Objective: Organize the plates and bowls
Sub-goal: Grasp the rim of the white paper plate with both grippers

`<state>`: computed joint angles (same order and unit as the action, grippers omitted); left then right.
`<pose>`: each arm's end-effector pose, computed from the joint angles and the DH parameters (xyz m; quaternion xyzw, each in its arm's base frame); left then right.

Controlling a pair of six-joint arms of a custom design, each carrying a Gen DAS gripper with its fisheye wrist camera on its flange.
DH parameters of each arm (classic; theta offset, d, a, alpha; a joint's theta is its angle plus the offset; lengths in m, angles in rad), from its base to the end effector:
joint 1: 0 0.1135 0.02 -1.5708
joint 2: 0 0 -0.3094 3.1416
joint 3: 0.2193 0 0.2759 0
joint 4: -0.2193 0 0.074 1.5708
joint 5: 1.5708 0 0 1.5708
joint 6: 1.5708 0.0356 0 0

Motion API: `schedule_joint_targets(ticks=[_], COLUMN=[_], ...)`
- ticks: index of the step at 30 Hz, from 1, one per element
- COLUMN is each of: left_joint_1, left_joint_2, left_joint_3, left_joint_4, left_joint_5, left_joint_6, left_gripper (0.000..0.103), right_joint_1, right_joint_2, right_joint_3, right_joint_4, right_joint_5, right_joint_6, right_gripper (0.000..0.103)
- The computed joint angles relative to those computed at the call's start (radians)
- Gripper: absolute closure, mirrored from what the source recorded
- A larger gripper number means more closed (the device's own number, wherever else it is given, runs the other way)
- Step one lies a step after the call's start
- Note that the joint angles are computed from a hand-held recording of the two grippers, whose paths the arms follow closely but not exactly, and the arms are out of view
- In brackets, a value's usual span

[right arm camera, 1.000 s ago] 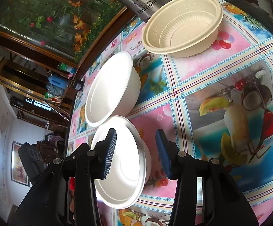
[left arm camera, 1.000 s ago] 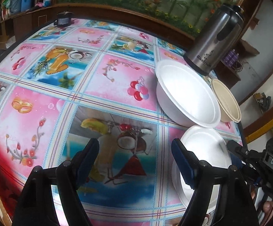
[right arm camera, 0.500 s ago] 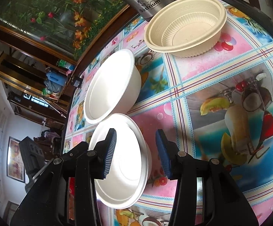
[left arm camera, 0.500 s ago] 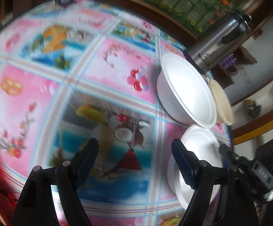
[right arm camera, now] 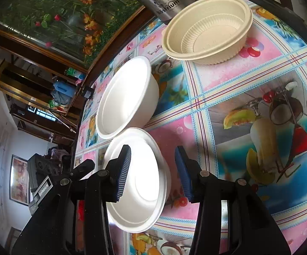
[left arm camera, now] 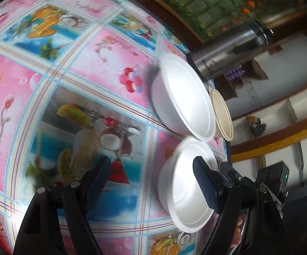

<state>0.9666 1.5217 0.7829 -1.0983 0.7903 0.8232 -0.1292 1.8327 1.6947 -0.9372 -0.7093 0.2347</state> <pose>0.1448 0.1652 0.1900 -0.1165 0.9088 -0.3343 0.2210 0.4226 -0.0315 0.3459 0.0807 0.9095 0.3483 0.2119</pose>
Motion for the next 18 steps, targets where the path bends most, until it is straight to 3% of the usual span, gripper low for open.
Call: schedule_joint_targets(ticks=[5, 13, 15, 18], left_joint_1=[-0.093, -0.116, -0.101, -0.111], left_joint_2=[-0.062, -0.141, -0.161, -0.177], left_joint_3=[-0.049, -0.096, -0.107, -0.12], left_joint_4=[0.002, 0.089, 0.107, 0.138], left_joint_5=[-0.026, -0.021, -0.022, -0.04], left_joint_6=[0.033, -0.034, -0.024, -0.032], left_gripper=[0.023, 0.025, 0.03, 0.052], right_joint_1=[0.013, 0.035, 0.04, 0.045], right_joint_2=[-0.002, 0.007, 0.007, 0.005], right_joint_3=[0.018, 0.039, 0.038, 0.036], right_joint_4=[-0.043, -0.086, -0.086, -0.08], right_joint_5=[0.028, 0.079, 0.095, 0.112], right_joint_6=[-0.041, -0.062, -0.063, -0.057], right_gripper=[0.059, 0.059, 0.064, 0.073])
